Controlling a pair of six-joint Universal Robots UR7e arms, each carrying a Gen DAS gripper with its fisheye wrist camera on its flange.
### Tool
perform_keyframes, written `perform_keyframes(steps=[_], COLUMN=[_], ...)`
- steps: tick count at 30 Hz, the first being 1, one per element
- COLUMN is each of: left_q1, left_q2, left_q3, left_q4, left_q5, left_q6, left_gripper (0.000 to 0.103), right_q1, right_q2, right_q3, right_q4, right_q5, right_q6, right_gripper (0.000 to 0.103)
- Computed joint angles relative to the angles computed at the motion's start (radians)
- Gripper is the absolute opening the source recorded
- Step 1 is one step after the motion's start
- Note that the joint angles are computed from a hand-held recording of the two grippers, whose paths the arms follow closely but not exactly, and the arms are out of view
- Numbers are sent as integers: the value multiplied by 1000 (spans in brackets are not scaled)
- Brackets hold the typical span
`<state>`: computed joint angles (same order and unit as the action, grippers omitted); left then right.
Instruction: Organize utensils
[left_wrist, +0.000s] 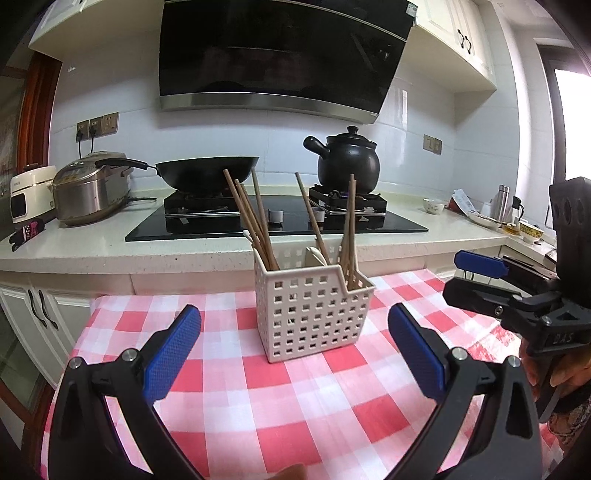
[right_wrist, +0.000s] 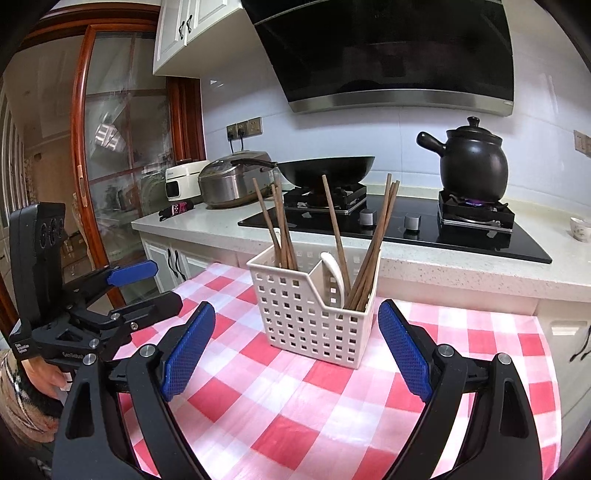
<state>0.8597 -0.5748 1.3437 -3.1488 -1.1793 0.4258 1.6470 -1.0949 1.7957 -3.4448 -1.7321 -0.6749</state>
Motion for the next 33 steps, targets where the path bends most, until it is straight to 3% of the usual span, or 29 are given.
perform_keyframes(steps=[14,33], left_q1=[-23,-34], left_q2=[-20,-29], left_q3=[35,74], left_q4=[-65,-89], left_q5=[53,63], left_q6=[2,23], left_gripper=[98,98], right_q1=[21,4], right_q2=[11,-11], right_q3=[8,59], right_q4=[-98,-112], right_q5=[-56,-26], right_q6=[19,24], right_gripper=[85,85])
